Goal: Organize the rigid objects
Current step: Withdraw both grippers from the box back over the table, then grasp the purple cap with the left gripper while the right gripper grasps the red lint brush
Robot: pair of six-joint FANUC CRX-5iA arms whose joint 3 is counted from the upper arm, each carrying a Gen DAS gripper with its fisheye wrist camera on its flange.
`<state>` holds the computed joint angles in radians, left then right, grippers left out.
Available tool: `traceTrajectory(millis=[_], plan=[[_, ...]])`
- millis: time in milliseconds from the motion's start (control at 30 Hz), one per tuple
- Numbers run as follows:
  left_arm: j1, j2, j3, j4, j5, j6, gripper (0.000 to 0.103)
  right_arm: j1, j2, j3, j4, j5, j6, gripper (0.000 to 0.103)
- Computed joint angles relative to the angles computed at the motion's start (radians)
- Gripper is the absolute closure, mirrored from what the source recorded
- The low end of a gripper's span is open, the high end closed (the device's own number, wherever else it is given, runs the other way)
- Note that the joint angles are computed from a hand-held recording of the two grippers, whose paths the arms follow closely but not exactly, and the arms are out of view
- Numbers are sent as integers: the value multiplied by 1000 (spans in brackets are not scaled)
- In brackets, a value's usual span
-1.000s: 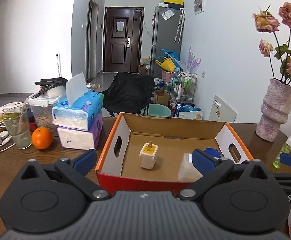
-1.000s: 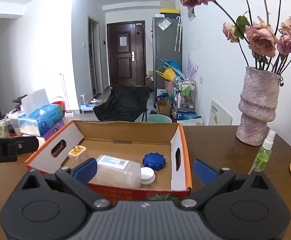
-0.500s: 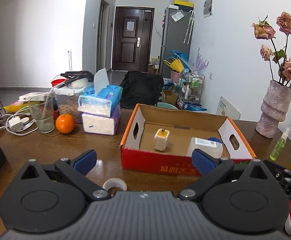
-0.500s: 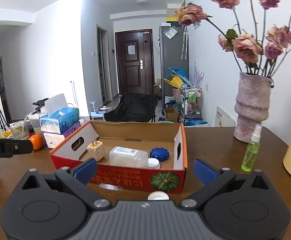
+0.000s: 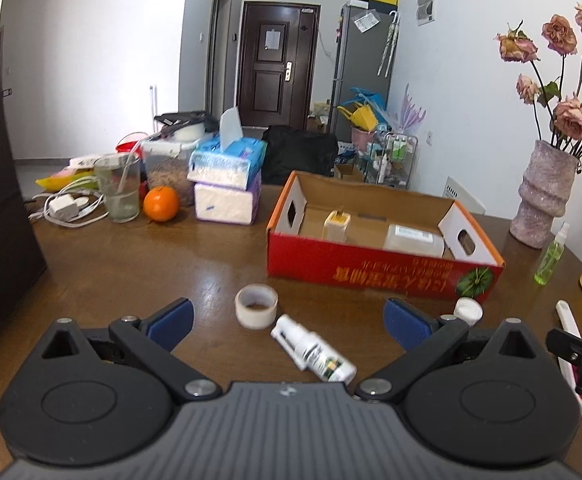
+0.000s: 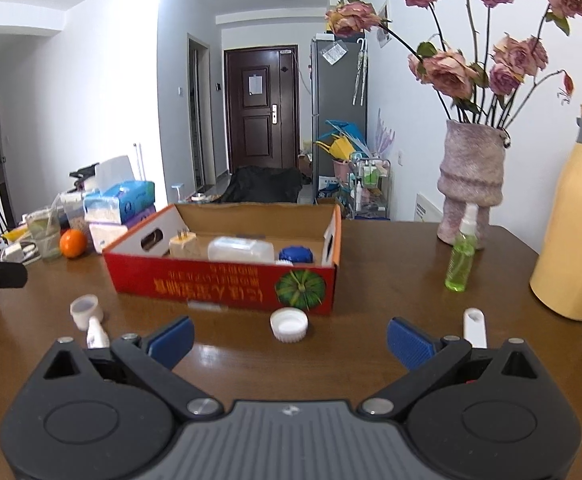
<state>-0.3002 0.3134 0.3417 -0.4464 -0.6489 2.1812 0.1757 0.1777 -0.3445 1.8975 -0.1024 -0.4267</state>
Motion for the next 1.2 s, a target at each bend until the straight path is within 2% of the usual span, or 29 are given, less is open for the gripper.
traceTrajectory(millis=[233, 433, 600, 733, 933, 1033, 1100, 1167, 1200], plan=[[-3, -39, -65, -3, -14, 21, 0, -6, -66, -94, 4, -17, -10, 0], [-7, -45, -105, 31, -18, -24, 0, -22, -101, -149, 31, -20, -42, 0], [-15, -36, -130, 68, -18, -73, 0, -26, -120, -182, 18, -34, -41, 0], [-20, -18, -135, 92, -19, -101, 0, -49, -137, -200, 74, -33, -91, 0], [-43, 28, -98, 50, -38, -58, 1, -76, -152, -218, 112, -39, -134, 0], [-51, 59, -71, 36, -56, -34, 8, -80, -157, -226, 99, -47, -122, 0], [-53, 78, -53, 38, -69, -35, 20, -80, -157, -231, 82, -54, -106, 0], [-52, 93, -39, 50, -79, -48, 45, -91, -157, -233, 96, -49, -116, 0], [-47, 100, -38, 71, -77, -64, 48, -92, -156, -233, 92, -50, -111, 0]])
